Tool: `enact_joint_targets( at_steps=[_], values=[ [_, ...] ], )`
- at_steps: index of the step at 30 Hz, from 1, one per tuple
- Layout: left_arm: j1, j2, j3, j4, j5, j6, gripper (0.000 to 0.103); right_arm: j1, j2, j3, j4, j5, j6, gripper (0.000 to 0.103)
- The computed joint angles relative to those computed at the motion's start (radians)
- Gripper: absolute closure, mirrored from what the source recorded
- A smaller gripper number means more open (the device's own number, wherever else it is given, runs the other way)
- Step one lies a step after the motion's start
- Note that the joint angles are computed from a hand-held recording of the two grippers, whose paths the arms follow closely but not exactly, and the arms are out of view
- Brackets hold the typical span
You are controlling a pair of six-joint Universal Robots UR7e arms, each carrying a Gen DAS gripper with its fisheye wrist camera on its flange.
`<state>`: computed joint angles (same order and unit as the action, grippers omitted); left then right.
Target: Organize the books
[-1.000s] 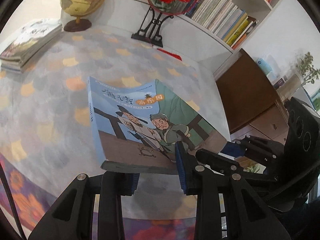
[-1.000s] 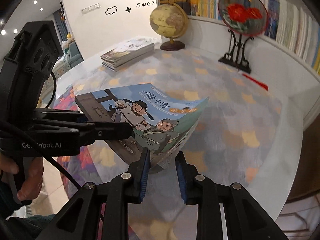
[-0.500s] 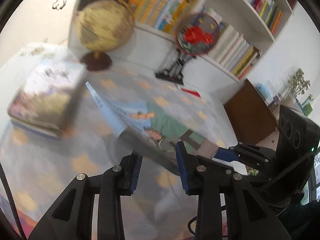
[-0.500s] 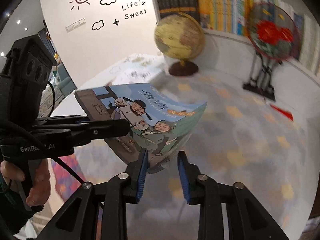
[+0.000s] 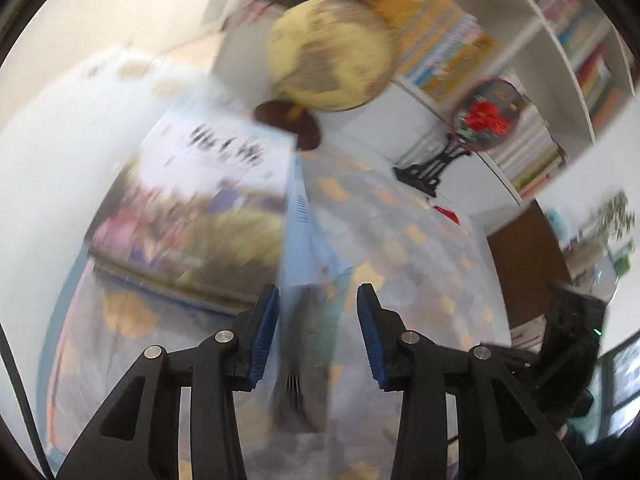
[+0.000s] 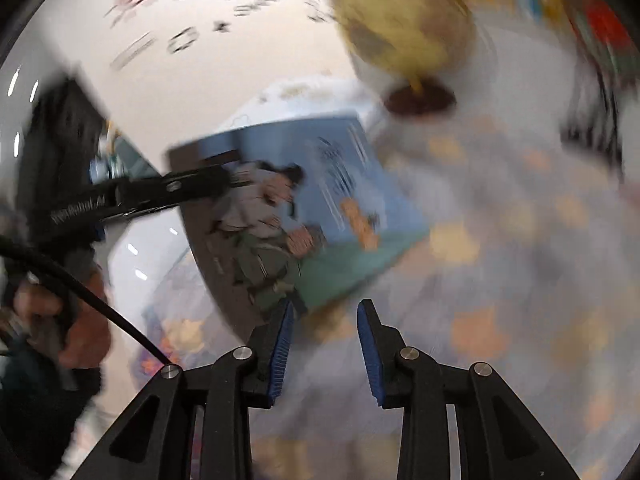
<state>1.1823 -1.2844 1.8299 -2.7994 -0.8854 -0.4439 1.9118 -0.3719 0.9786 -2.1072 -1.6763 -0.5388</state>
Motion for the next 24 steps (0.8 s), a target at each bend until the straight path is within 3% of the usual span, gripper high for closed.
enact_joint_targets(
  at_steps=[1,3,8,12,14,17,19,21,23,24],
  values=[
    [0.016,-0.006,0.009,-0.002,-0.016,-0.013,0.067,-0.017,0.010,-0.027,0.054,0.020,0.062,0.049],
    [0.049,-0.015,0.020,-0.008,-0.077,-0.024,0.067,-0.054,0.035,-0.071,0.114,0.085,0.179,0.040],
    [0.079,0.011,0.027,-0.009,-0.179,-0.040,0.067,-0.090,0.118,-0.164,0.236,0.192,0.336,0.040],
    [0.094,0.060,0.023,-0.035,-0.238,-0.062,0.065,-0.104,0.096,-0.097,0.249,0.213,0.397,0.040],
    [0.111,0.079,0.026,-0.076,-0.300,-0.085,0.065,-0.116,0.081,-0.072,0.249,0.216,0.423,0.040],
    [0.149,0.105,0.026,-0.158,-0.458,-0.146,0.065,-0.148,0.040,-0.013,0.226,0.226,0.455,0.034],
    [0.170,0.127,0.008,-0.199,-0.567,-0.180,0.065,-0.177,0.024,0.013,0.219,0.294,0.487,0.033],
    [0.174,0.142,-0.013,-0.211,-0.625,-0.190,0.065,-0.203,0.019,0.029,0.205,0.358,0.519,0.031],
    [0.169,0.157,-0.049,-0.193,-0.667,-0.178,0.065,-0.230,0.027,0.024,0.200,0.431,0.542,0.030],
    [0.159,0.156,-0.058,-0.175,-0.653,-0.161,0.065,-0.244,0.029,0.029,0.181,0.474,0.562,0.029]
  ],
)
